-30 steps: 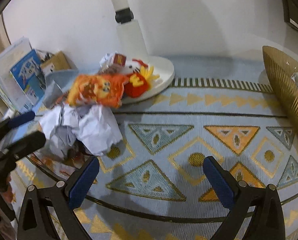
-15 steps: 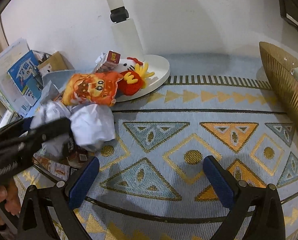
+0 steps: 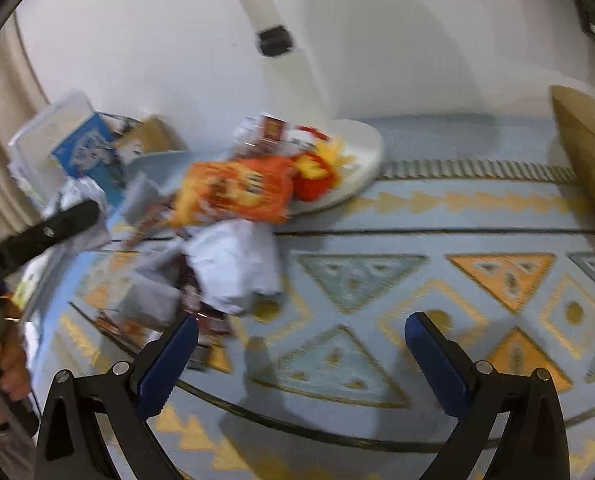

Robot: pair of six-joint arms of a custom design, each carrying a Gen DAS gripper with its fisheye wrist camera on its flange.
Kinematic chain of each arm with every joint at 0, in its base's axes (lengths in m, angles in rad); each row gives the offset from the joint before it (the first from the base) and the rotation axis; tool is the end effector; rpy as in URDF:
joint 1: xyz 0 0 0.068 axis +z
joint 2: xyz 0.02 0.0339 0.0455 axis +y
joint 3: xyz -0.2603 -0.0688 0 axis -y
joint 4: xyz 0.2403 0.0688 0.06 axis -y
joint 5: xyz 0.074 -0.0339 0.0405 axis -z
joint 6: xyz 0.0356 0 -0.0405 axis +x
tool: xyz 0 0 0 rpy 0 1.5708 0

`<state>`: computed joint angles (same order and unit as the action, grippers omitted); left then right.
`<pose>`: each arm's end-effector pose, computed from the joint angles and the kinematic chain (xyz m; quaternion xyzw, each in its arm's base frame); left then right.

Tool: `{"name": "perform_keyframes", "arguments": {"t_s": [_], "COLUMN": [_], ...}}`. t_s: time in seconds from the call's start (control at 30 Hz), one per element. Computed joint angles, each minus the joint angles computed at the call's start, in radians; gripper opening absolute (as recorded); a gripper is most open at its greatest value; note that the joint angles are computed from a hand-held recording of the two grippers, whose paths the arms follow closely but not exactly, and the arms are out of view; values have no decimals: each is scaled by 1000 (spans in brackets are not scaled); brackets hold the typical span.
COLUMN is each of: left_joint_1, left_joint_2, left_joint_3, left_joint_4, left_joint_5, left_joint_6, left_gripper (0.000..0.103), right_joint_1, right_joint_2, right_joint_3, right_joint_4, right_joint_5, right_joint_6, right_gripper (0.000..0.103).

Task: Organize objects
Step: 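Grasp a crumpled paper ball with the left gripper while the right grasps another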

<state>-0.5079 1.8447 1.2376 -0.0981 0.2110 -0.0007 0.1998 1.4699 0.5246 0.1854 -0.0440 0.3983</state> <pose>0.3501 -0.2034 0.2058 0.2692 0.8628 -0.1974 0.3796 0.2570 0.0536 0.1373 0.0824 0.9150 0.1355 0.3709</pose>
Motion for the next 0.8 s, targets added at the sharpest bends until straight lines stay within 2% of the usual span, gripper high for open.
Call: {"name": "perform_keyframes", "arguments": {"t_s": [0.1, 0.27, 0.4, 0.6, 0.7, 0.73, 0.8], "left_joint_1": [58, 180, 238, 250, 228, 225, 236], "left_joint_2": [9, 56, 111, 141, 176, 171, 176], "left_joint_3": [-25, -46, -18, -26, 13, 7, 10], "left_joint_4": [7, 1, -19, 10, -22, -17, -16], "left_joint_5": [-30, 8, 29, 60, 44, 45, 72], "left_joint_6": [26, 35, 41, 48, 51, 51, 42], "left_gripper": [44, 44, 44, 46, 46, 46, 46], "right_joint_1": [32, 79, 81, 67, 116, 134, 136], "right_joint_2": [51, 148, 239, 265, 312, 328, 308], "right_joint_3": [77, 206, 281, 301, 370, 393, 366], "right_joint_4": [-37, -109, -148, -158, -243, -273, -232], "right_joint_5": [-5, 86, 102, 129, 229, 266, 246], "right_joint_6": [-26, -52, -57, -47, -65, -74, -97], "right_gripper": [103, 103, 103, 103, 103, 102, 84]}}
